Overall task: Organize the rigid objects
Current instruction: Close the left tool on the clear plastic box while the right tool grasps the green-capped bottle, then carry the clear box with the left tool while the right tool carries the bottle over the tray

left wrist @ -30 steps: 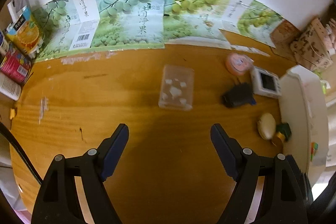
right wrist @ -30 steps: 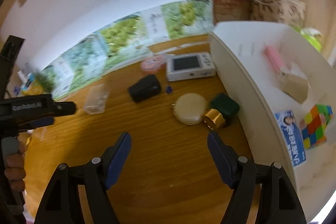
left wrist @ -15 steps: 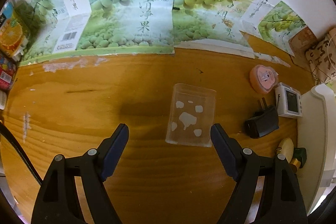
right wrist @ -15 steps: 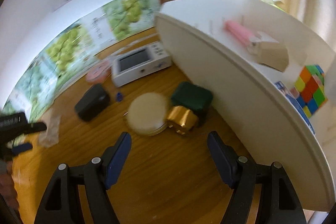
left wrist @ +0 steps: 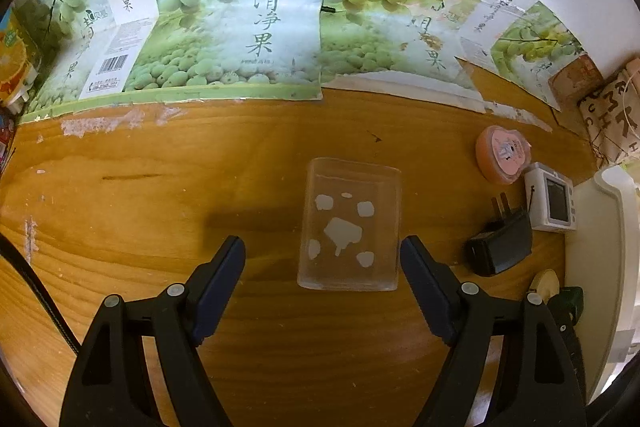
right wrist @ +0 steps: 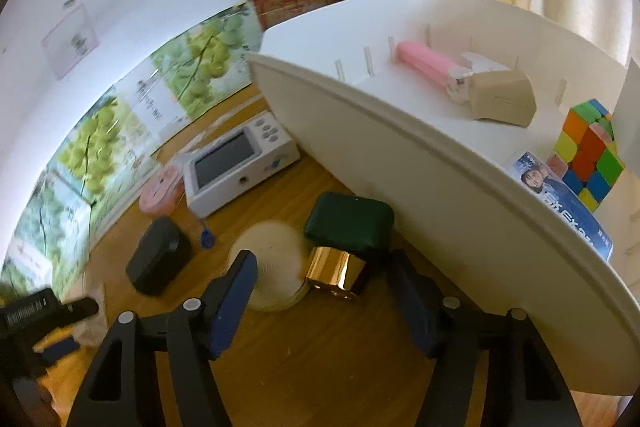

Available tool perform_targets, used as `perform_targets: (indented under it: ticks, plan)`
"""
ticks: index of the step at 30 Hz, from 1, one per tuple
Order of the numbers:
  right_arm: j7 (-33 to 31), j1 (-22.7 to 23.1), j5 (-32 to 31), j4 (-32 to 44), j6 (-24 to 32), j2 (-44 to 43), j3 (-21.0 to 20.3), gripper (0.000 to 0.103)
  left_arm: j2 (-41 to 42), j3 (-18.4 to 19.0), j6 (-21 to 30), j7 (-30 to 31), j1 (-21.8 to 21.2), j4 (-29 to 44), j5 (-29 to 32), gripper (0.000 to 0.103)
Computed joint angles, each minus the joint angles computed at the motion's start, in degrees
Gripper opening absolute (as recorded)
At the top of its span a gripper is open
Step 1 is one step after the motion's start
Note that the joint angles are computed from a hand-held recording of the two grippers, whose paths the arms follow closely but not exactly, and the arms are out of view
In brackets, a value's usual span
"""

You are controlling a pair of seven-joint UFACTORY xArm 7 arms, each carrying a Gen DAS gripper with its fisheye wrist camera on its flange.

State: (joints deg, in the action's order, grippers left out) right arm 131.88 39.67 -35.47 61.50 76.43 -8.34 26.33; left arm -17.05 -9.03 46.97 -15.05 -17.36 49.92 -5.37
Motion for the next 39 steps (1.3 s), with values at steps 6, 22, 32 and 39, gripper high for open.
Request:
perform_targets:
  ticks: [6,22,32,39]
  plan:
    - [-0.73,-0.38,0.13,-0.28,-0.35,-0.37,-0.36,0.061,0.75,-0.05,-0.44,1.21,-0.32,0.24,-0.36,0.07]
    - [-3.63,-2.14,0.79,-2.56,-3.91,-2.93,0.12,0.042,-1.24,0.99,0.13,2.68,-0.24,-0.99,-2.83,0.053]
    - [-8.84,-2.61,3.44,-2.49,-6.66,-3.62,0.33,0.042,-3.66,1.32,0.87,3.07,-0.27,-2.05,-4.6,0.053]
    - [-11.68,-2.49,3.79,-2.27,-8.53,-4.71,1.28,0.041,-7.66,1.1,2.99,3.41,-0.79,-4.16,-5.18,0.053]
